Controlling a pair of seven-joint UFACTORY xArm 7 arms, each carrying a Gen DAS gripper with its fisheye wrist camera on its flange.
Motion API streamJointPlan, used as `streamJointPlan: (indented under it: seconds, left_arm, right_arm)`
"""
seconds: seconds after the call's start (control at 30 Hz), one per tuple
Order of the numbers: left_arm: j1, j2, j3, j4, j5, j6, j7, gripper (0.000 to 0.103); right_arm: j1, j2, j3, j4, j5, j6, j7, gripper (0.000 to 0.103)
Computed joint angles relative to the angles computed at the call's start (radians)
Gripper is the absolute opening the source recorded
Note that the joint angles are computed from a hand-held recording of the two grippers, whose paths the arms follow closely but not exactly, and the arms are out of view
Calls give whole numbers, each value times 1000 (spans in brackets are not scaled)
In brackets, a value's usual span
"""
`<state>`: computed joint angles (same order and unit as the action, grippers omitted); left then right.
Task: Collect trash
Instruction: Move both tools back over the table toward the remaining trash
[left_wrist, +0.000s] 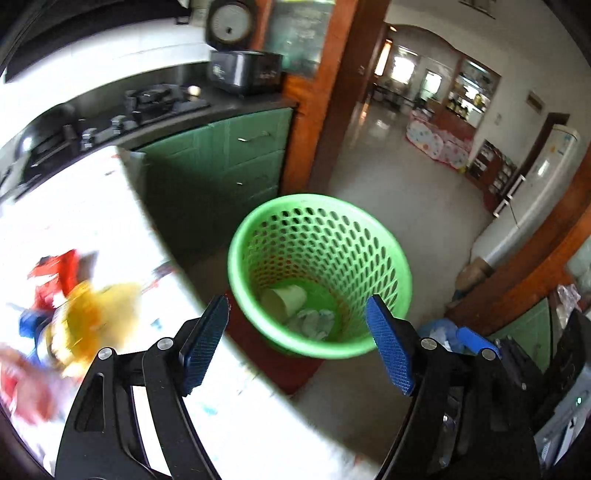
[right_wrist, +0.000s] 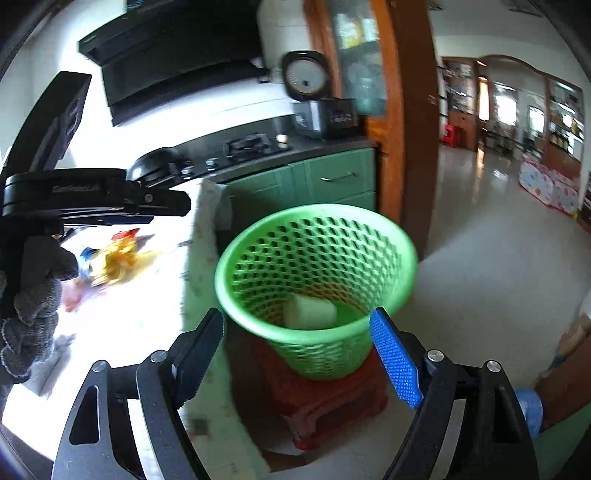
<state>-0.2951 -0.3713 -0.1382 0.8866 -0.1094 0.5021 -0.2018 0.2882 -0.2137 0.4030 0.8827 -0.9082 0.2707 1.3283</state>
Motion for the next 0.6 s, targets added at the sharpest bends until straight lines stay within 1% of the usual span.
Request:
streamJointPlan:
  seconds: [0.1, 0.23, 0.33, 0.37, 0.5, 0.53, 0.57, 0.6]
  left_arm:
    - [26, -164, -8, -111, 37, 15, -23, 76]
    - [51, -388, 14, -247, 65, 76, -14, 76]
    - [82, -546, 48, -329, 78, 132, 0, 76]
    - [99, -605, 59, -355, 82, 156, 3, 76]
    - [180, -770, 115, -407, 100, 262, 32, 76]
    - [202, -806, 127, -417, 106, 288, 40, 77]
    - [225, -841, 142, -429, 112, 315, 50, 79]
    - [249, -868, 159, -438, 119, 341, 62, 82]
  right_arm:
    - [21, 12, 22, 27, -11, -14, -8, 83]
    - [56, 59, 44, 87, -47, -9, 6, 83]
    - [111, 109, 34, 137, -53, -12, -4, 83]
    - [130, 127, 28, 158, -47, -12, -14, 83]
    - [208, 195, 11, 232, -51, 3, -48, 83]
    - [226, 210, 6, 250, -53, 7, -57, 84]
    - [245, 223, 0, 264, -54, 6, -64, 86]
    - [262, 237, -7, 279, -62, 4, -67, 88]
